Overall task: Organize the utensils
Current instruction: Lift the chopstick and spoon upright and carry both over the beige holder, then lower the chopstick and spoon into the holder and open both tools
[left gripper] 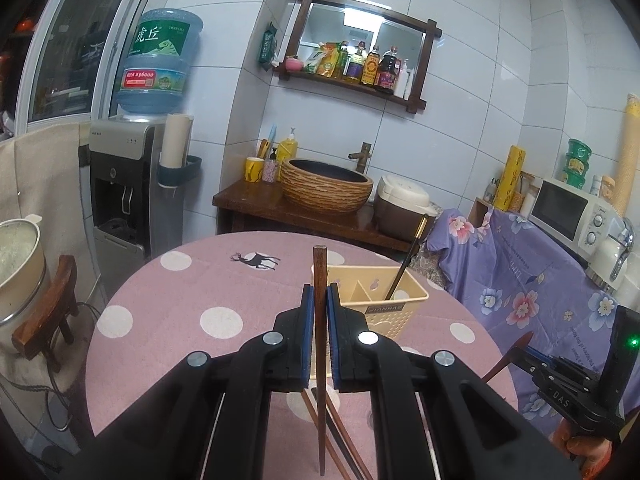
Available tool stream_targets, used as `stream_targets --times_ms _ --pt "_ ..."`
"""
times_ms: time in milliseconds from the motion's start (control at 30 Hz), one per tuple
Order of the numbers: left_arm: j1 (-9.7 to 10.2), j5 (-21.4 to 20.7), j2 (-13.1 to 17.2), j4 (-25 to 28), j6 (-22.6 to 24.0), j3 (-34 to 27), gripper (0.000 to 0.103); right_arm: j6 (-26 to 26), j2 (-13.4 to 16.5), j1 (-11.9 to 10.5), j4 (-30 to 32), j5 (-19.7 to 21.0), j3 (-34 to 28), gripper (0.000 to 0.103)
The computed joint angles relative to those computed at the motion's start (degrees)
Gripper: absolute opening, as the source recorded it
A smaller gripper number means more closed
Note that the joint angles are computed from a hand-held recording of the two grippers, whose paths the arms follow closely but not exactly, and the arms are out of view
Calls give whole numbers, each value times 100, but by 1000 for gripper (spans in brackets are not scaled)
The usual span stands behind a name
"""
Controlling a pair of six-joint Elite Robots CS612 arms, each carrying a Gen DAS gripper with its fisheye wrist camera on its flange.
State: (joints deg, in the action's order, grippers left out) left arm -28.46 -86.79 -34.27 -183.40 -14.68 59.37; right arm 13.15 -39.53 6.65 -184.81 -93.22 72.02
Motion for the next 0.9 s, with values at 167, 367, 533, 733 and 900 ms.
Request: stream_targets --times_ms 167,367,533,733,900 --pt "30 -194 40 162 33 -276 8 -233 33 5 72 155 -261 16" --pt "16 -81 157 133 92 -837 8 -349 185 21 182 229 -913 16" --pt "-42 242 484 346 184 -1752 8 -293 486 38 438 215 -1829 16" --pt "-122 728 1128 720 270 -3015 8 -351 1060 108 783 -31 -3033 16" --pt "-152 900 1538 798 387 -3627 8 -310 1459 142 1217 -147 -3679 16"
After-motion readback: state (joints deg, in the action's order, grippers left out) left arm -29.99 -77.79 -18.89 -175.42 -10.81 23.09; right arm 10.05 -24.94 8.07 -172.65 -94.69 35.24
